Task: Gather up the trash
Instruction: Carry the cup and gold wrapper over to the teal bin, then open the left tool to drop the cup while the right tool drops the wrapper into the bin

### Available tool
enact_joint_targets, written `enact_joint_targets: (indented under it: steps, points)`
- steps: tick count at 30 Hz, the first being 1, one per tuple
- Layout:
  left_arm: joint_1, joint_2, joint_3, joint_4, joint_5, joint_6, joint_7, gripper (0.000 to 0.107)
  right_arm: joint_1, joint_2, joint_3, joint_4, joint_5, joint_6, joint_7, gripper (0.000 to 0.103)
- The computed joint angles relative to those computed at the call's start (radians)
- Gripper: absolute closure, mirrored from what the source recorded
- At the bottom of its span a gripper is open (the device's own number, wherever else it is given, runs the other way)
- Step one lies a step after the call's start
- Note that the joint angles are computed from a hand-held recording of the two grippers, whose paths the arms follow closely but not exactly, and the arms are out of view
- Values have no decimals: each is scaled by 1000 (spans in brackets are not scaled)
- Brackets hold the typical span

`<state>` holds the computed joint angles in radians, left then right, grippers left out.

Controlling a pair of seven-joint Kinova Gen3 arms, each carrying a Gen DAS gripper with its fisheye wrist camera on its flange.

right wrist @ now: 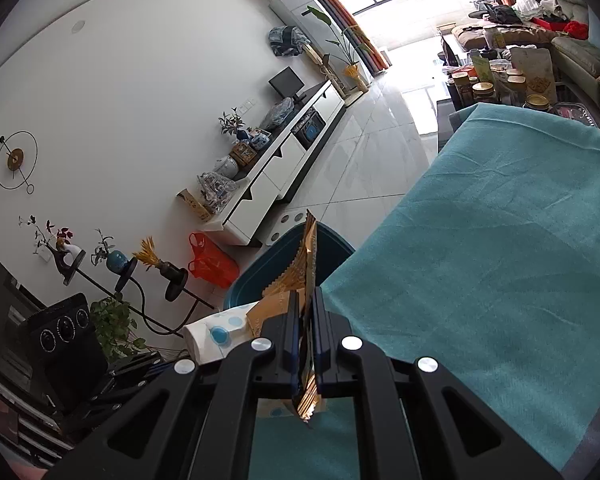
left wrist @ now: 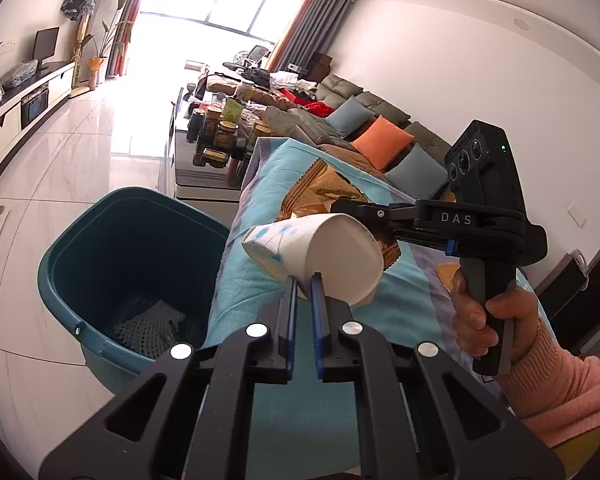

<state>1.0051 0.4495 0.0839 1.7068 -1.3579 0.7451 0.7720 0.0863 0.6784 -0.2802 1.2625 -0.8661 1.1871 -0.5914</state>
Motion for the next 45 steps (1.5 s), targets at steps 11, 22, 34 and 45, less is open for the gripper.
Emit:
enact_joint_targets:
  steps: [11,22,34,45]
  points:
    - [15,-4,7,-26,88,127,-54,103,-40,21,-15,-60,2,13,-16,98]
    - [-3,1,9,-46,212,235,-125,104,-138,53,-19,-120,49,-39,-108,98]
    - [-78,31,-22,-31,363,165,-211,104,-284,78,7,-163,229,-126,-286,97]
    - [-115,82,-82,-72,486,76,-288,95,-302,50,-8,-123,312,-169,-316,76]
